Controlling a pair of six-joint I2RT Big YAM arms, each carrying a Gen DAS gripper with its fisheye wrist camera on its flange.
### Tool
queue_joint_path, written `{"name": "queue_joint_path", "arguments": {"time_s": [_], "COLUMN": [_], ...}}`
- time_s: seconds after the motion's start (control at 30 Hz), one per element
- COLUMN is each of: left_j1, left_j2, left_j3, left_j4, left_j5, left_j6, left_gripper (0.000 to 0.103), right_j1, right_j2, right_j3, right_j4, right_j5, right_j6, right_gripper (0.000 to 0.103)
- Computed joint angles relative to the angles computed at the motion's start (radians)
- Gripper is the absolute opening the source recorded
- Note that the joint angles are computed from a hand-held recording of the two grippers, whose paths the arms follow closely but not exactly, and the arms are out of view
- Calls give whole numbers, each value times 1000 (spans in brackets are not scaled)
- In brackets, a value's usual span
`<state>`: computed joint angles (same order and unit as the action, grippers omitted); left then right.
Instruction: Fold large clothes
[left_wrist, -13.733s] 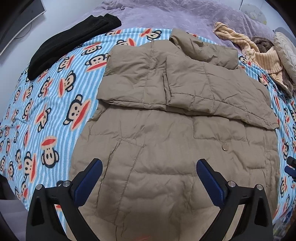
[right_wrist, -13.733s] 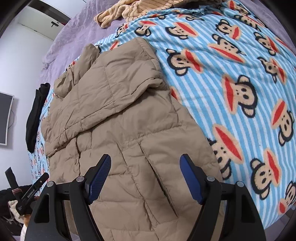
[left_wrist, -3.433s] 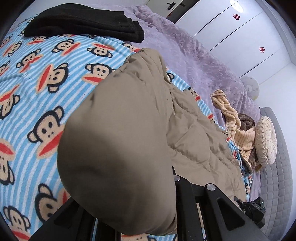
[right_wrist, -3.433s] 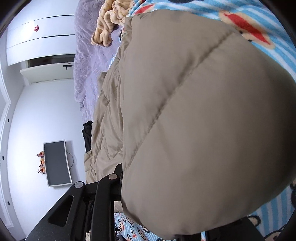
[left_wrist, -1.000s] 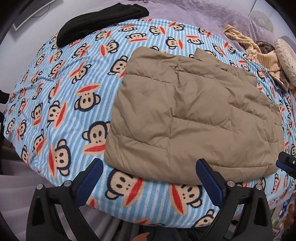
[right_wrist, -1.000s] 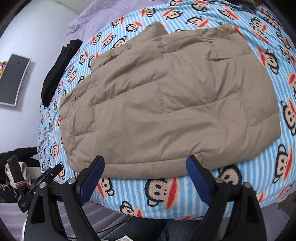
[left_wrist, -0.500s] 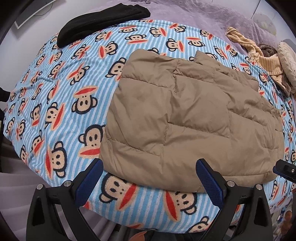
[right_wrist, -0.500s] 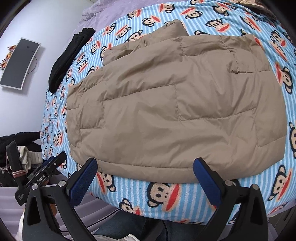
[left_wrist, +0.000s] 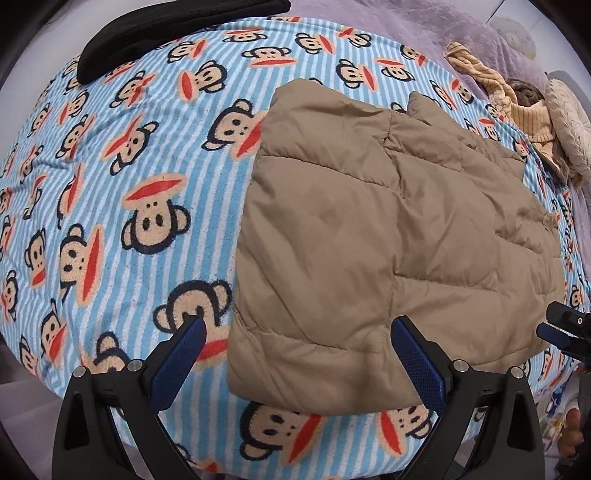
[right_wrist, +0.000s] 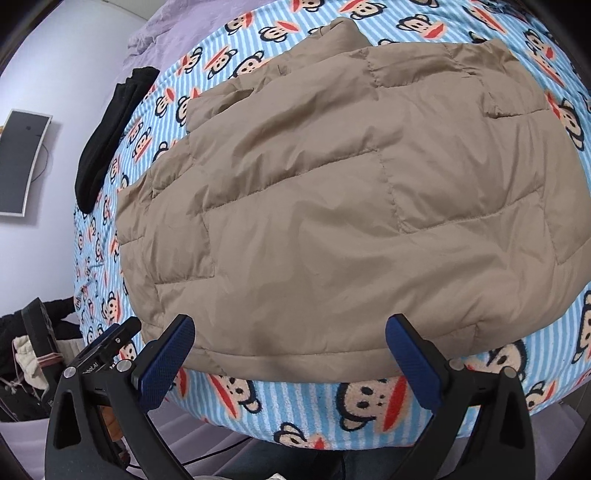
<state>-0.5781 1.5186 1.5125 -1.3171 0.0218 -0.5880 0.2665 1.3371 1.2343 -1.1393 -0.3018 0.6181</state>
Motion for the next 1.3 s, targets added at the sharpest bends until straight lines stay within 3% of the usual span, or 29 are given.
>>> {"name": "queue_joint_path", "arguments": {"time_s": [0.1,0.23,0.3,0.37,0.43,0.53,0.67,0.8,0.87,0.93,0.97,1.0,1.1,1.23,1.3], "left_j1": [50,139,170,202,223,231,221,206,185,168,166,169,175,169,160], "left_j2": [1,-1,10,39,80,150,214,278,294,303,310,316,299,261,241], "left_j3": [-16,-51,-64,-72,-71,-44,3,62,86,103,112,117,113,125,138], "left_j4": [24,80,106,127,141,147,159,134,113,104,92,84,91,92,91], "left_j5": [27,153,217,322,427,553,644,708,699,687,714,757,778,770,757], "left_j6": [50,90,138,203,243,302,358,400,424,453,468,461,424,383,354], "left_gripper": [100,100,100,100,100,100,100,100,100,80,57,43,32,29,29], "right_j1": [12,22,23,23,21,24,29,29,31,34,35,34,35,40,27], "right_j2": [21,36,44,64,85,110,136,142,143,145,148,150,153,130,122], "right_j3": [11,24,30,45,53,64,73,66,65,67,70,73,94,115,118], "right_j4": [11,32,48,49,59,73,76,88,91,90,87,83,59,60,77], "right_j5": [11,44,53,63,57,70,89,91,96,100,102,102,105,206,227], "right_j6": [38,65,65,57,54,41,29,44,47,51,52,50,23,-32,-49], "right_gripper": [103,101,87,58,48,46,46,46,46,46,46,46,46,44,32]}}
